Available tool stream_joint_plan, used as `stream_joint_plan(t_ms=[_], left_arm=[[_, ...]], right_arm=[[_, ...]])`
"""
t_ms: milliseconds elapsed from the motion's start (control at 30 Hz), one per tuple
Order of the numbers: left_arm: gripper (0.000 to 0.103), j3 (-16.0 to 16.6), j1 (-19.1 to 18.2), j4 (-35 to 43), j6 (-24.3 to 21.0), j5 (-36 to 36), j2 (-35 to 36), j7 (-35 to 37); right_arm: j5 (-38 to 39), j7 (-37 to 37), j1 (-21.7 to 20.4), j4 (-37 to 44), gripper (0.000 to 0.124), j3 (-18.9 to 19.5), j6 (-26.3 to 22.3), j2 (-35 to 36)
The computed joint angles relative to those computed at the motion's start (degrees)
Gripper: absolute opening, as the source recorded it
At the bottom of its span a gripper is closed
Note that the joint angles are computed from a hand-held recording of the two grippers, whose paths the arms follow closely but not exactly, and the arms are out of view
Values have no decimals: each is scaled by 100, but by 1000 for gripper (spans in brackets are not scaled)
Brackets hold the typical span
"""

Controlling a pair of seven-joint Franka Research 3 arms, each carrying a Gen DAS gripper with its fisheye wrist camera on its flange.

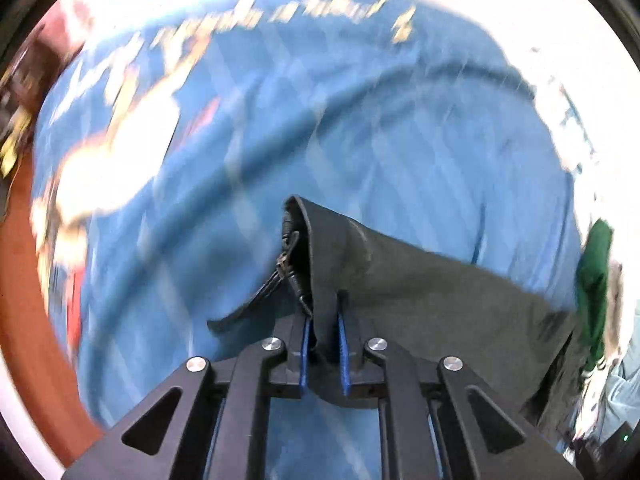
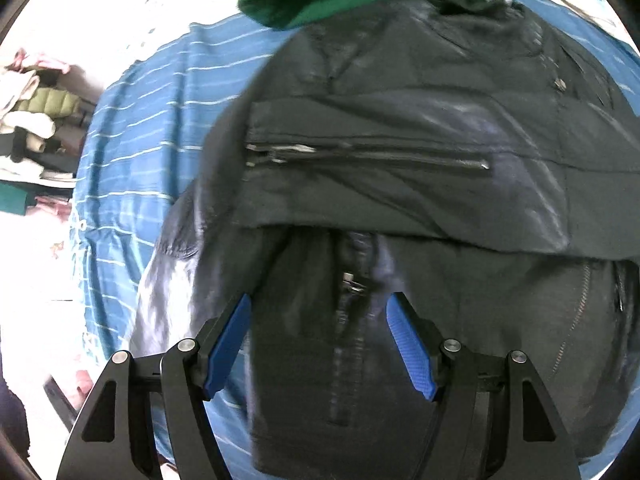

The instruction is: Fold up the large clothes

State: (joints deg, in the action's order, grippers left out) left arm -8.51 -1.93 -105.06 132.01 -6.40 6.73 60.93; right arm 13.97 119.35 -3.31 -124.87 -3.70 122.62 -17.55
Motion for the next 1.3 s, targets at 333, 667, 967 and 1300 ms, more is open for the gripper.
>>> stream_joint_plan(t_ms=[333, 667, 967, 1300], left_arm=[[62, -47, 90, -394, -283, -528, -465, -69], [88, -11, -302, -1438, 844, -1265, -679, -1628], [15, -70, -466, 458, 42, 1421, 517, -2577], [12, -147, -868, 2159, -380, 2502, 772, -1404]], right_arm=[[-325, -78, 97, -231, 81, 183, 28, -181], [-1607, 995, -145, -203, 82, 361, -489, -126], [-2093, 1692, -209, 86, 84, 453, -543, 122], [-3958, 2335, 293, 1828, 87, 397, -2286, 1527]])
